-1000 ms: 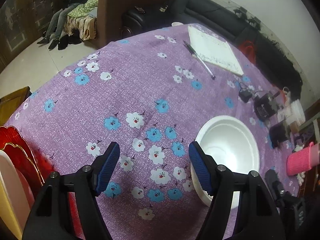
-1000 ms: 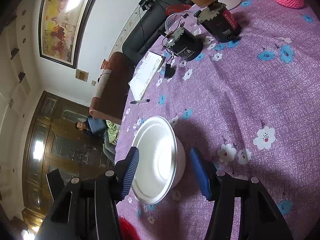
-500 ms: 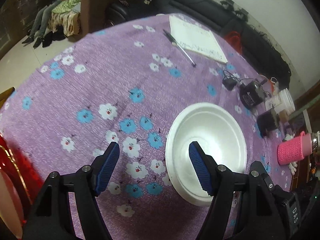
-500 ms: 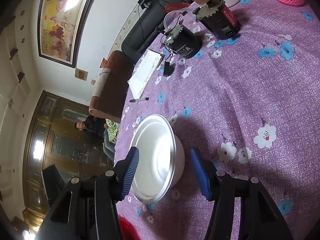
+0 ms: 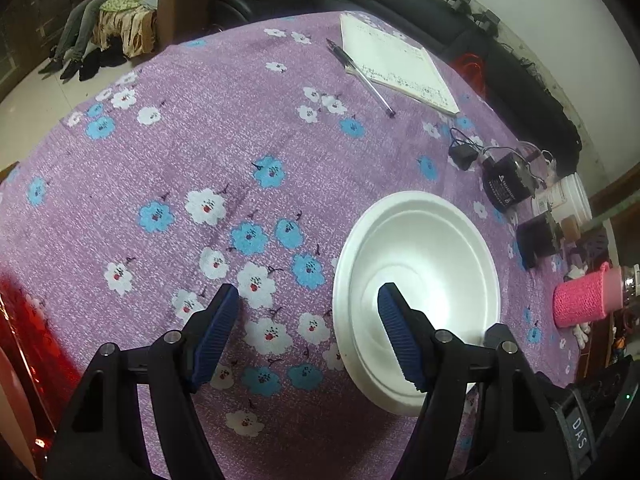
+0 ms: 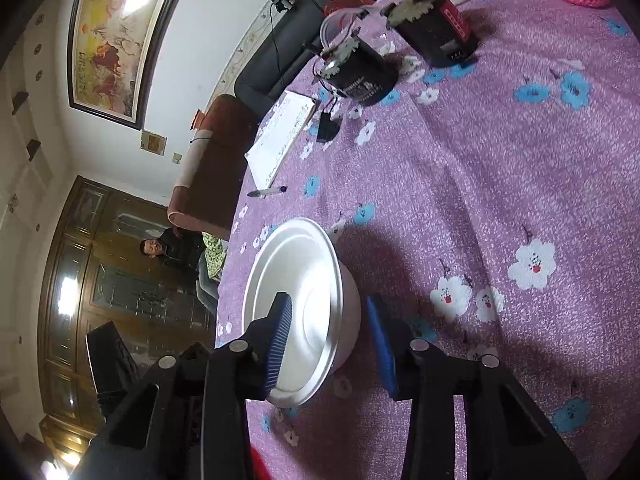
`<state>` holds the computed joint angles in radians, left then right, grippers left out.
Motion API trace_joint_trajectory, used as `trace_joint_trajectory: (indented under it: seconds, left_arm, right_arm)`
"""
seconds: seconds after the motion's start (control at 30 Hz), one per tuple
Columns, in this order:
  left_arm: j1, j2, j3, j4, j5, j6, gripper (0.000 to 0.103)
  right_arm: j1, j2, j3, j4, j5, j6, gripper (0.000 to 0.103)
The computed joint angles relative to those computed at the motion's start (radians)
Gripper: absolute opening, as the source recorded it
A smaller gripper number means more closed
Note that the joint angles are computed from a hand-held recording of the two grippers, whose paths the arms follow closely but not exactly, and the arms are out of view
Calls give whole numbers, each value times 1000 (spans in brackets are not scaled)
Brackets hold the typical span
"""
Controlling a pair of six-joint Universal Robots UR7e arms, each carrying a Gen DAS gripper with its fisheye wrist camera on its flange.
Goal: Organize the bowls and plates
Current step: 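Close both grippers on the white paper bowl rim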
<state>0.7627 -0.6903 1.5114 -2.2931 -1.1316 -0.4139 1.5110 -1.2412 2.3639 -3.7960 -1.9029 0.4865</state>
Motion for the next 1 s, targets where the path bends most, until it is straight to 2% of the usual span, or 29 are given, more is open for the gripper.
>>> trace_joint_trajectory:
  seconds: [0.13,0.23,0.33,0.4,0.43,0.5,0.57,0.83,1.0]
  left_arm:
    - [0,2,-1,2,-14,1,71]
    - [0,3,-1,4,-20,0,71]
    - [1,0,5,-4,-33,4,61]
    - [0,1,6,-8,-40,11,53]
    - [1,2,5,-5,-45,11,45]
    - [4,4,2,1,-57,11,39]
    - [5,7,1,4,-60,18,23]
    - [13,10,3,-4,-90,46,10]
    - [6,11,8,-12,-79,61,10]
  right_arm:
    - [-1,3,-2,2,0,3,36]
    - [-4,0,0,1,1,1,32]
    - [-7,-1,0,9,10,0,28]
    - [-4,1,-3,11,7,-2,19]
    - [-3,2,-4,10,5,-3,16]
    - [-6,3,-3,9,10,-1,12]
    - [-7,6,-3,4,8,4,8]
    - [5,14,-4,-6,-16,-3,6]
    - [4,16,-5,-5,-20,1,5]
